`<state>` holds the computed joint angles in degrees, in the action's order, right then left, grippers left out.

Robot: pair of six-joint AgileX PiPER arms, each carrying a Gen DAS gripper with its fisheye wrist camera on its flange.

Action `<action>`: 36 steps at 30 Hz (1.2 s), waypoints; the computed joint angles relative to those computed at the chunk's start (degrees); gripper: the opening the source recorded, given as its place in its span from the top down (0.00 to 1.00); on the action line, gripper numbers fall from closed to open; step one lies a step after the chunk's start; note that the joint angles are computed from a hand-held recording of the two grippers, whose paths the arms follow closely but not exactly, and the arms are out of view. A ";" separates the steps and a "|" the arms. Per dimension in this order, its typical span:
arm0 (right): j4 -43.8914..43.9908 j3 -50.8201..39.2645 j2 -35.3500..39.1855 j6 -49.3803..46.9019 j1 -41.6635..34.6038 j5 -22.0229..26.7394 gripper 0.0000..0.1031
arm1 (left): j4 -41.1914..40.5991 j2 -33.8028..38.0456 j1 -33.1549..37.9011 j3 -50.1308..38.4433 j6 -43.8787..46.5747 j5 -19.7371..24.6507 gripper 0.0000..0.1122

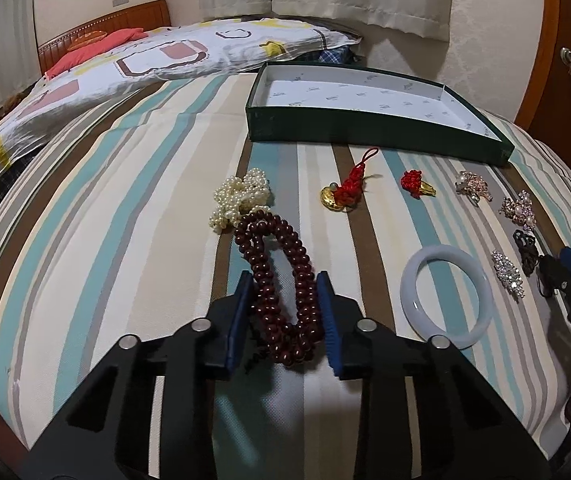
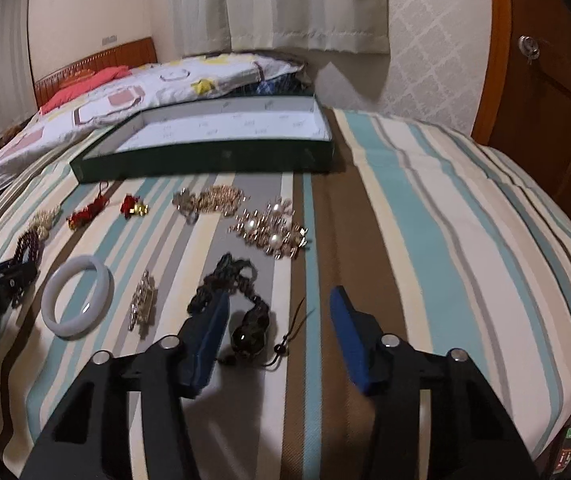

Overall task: Organize jewelry
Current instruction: 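Grasp the dark red bead bracelet with the left tool while the right tool grasps the black earrings, then carry bracelet and earrings into the green box while both tools open to release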

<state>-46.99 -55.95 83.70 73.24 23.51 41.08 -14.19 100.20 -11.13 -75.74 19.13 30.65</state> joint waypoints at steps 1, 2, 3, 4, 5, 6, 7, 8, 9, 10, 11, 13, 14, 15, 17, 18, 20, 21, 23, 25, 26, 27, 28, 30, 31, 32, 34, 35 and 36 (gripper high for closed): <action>0.04 0.02 0.05 -0.02 0.15 0.08 0.51 | -0.22 -0.07 0.01 0.06 0.13 0.12 0.77; 0.42 -0.05 0.11 -0.50 0.26 0.20 0.54 | -0.53 -0.20 0.05 0.22 0.35 0.21 0.78; 1.26 0.01 0.06 -1.26 0.12 -0.17 0.60 | -0.79 -0.23 0.10 0.16 0.53 0.42 0.78; 2.16 0.14 -0.09 -1.99 -0.12 -0.70 0.63 | -1.04 -0.32 0.14 0.22 0.78 0.54 0.79; 2.67 0.56 -0.54 -2.31 -0.30 -1.63 0.68 | -1.22 -0.32 0.16 0.19 0.94 0.65 0.79; 3.14 0.62 -0.69 -2.80 -0.33 -1.92 0.73 | -1.67 -0.61 0.23 0.63 1.33 0.57 0.79; 3.49 0.69 -0.78 -3.15 -0.33 -2.18 0.76 | -2.04 -0.89 0.24 1.00 1.64 0.51 0.81; 4.34 0.83 -1.04 -3.90 -0.43 -2.83 0.82 | -2.16 -1.00 0.28 1.06 1.80 0.53 0.83; 4.60 0.82 -1.12 -4.03 -0.39 -2.84 0.82 | -2.41 -1.17 0.33 1.12 2.08 0.54 0.83; 4.86 0.97 -1.32 -4.02 -0.43 -3.02 0.82 | -2.77 -1.39 0.41 1.33 2.44 0.46 0.83; 5.21 1.10 -1.51 -4.05 -0.61 -3.36 0.82 | -2.90 -1.68 0.42 1.61 2.60 0.30 0.83; 5.86 1.45 -1.94 -4.06 -0.87 -3.89 0.83 | -3.14 -2.16 0.50 1.99 2.94 0.13 0.83; 6.03 1.66 -2.27 -3.98 -0.86 -4.00 0.83 | -3.40 -2.46 0.58 2.28 3.22 0.07 0.83; 6.00 1.65 -2.39 -3.92 -0.78 -3.98 0.83 | -3.58 -2.77 0.60 2.48 3.36 -0.05 0.83; 5.17 1.69 -2.87 -3.17 -0.23 -3.67 0.83 | -3.80 -3.27 0.57 2.70 3.53 -0.36 0.83; 4.99 1.52 -2.90 -3.15 -0.20 -3.55 0.83 | -3.89 -3.61 0.53 3.00 3.59 -0.57 0.83; 4.35 1.47 -3.36 -2.56 0.09 -3.37 0.83 | -4.36 -4.12 0.61 3.32 4.07 -0.81 0.83; 4.26 1.24 -3.33 -2.58 0.07 -3.29 0.83 | -4.56 -4.31 0.63 3.26 4.16 -0.82 0.83; 3.50 0.99 -3.87 -1.89 0.49 -2.95 0.83 | -5.34 -4.65 0.84 3.19 4.91 -0.80 0.83; 2.90 0.61 -4.41 -1.61 0.89 -2.48 0.83 | -5.96 -4.99 0.89 3.10 5.38 -0.77 0.83; 2.30 0.26 -4.65 -1.32 1.21 -2.11 0.83 | -6.42 -5.07 0.93 2.77 5.70 -0.55 0.83; 1.87 -0.12 -4.81 -1.20 1.42 -1.83 0.83 | -6.66 -5.22 0.92 2.61 5.89 -0.53 0.83; 1.64 -0.29 -4.96 -1.17 1.46 -1.76 0.83 | -6.88 -5.37 0.92 2.47 6.08 -0.50 0.83; 1.15 -0.78 -5.39 -1.01 1.55 -1.57 0.83 | -7.57 -5.58 1.02 2.01 6.43 -0.11 0.83; 0.85 -1.07 -5.49 -0.89 1.64 -1.43 0.83 | -8.01 -5.51 1.12 1.52 6.66 0.27 0.83; 0.64 -1.51 -5.66 -0.91 1.69 -1.33 0.83 | -8.20 -5.42 1.16 0.98 6.69 0.58 0.83; 0.29 -2.20 -5.94 -1.04 1.70 -1.22 0.83 | -8.54 -5.38 1.18 0.27 6.72 0.91 0.83; -0.04 -2.75 -6.06 -1.06 1.73 -1.10 0.83 | -8.76 -5.20 1.18 -0.46 6.75 1.25 0.83; -0.20 -3.19 -6.14 -1.19 1.66 -1.08 0.83 | -8.91 -5.23 1.13 -0.70 6.77 1.35 0.83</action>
<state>-47.19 -59.14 77.56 72.04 25.17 40.00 -23.10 94.98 -10.00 -76.44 25.90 32.00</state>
